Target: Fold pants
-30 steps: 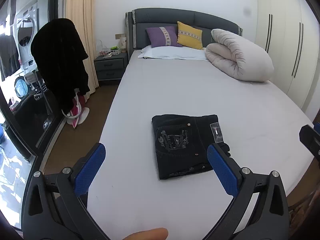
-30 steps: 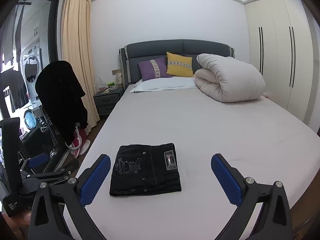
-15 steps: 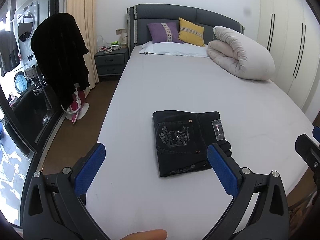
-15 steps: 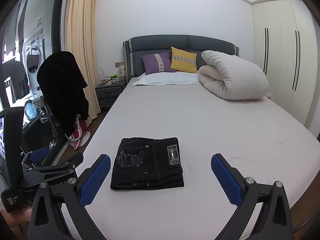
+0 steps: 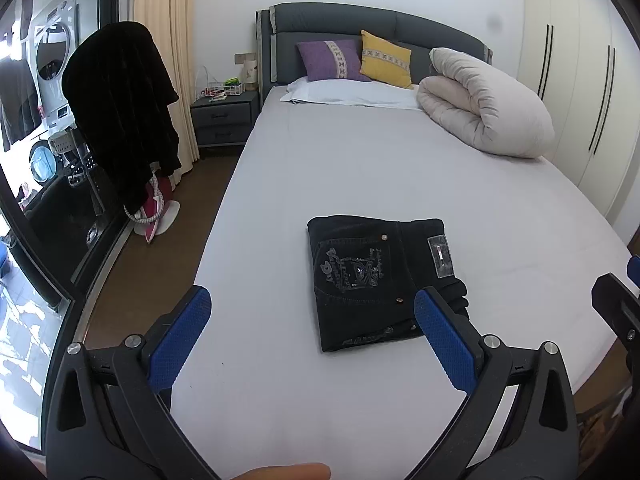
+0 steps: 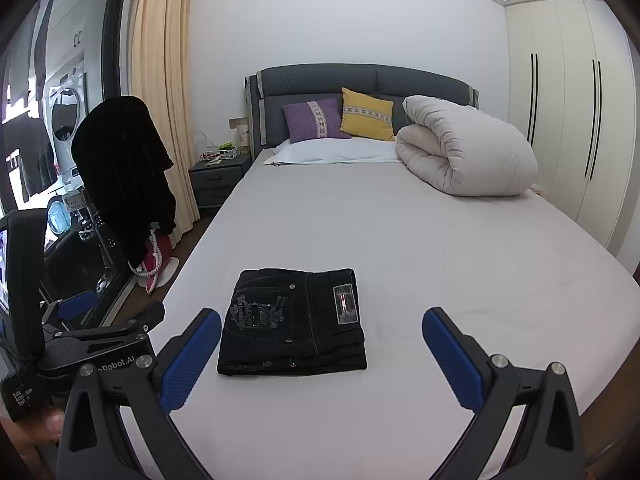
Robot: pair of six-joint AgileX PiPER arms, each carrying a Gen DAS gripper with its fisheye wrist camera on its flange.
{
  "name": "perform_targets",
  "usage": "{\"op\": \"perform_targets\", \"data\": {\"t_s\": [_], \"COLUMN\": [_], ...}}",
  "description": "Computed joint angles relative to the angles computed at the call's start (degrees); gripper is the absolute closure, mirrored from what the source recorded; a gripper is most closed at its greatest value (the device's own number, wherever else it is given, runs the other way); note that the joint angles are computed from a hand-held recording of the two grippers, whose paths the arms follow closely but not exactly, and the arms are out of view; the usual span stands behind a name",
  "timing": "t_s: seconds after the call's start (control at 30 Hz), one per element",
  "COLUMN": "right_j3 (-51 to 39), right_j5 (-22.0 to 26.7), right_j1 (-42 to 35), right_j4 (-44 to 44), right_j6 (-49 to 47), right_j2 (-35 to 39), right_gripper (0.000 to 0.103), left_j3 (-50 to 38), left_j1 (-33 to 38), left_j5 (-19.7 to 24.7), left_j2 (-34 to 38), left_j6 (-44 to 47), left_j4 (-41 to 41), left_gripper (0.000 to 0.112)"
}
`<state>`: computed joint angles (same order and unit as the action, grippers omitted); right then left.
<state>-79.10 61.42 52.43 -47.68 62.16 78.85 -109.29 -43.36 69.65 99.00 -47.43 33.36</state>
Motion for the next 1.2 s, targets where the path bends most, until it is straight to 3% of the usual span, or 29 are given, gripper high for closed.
{"op": "perform_targets", "data": {"t_s": [1.2], "right_j3": [2.7], "right_j5": [-1.4], "right_j1": [-1.7], "right_j4": [2.9], "right_j6": [-1.8], "right_j2": [-0.9], "right_gripper": [0.000], "left_j3": [2.9], "left_j1": [2.8], "left_j5": [-3.9], "left_j2": [2.0], "left_j6": [-0.1], "left_j4": [-2.3], "left_gripper": [0.009]}}
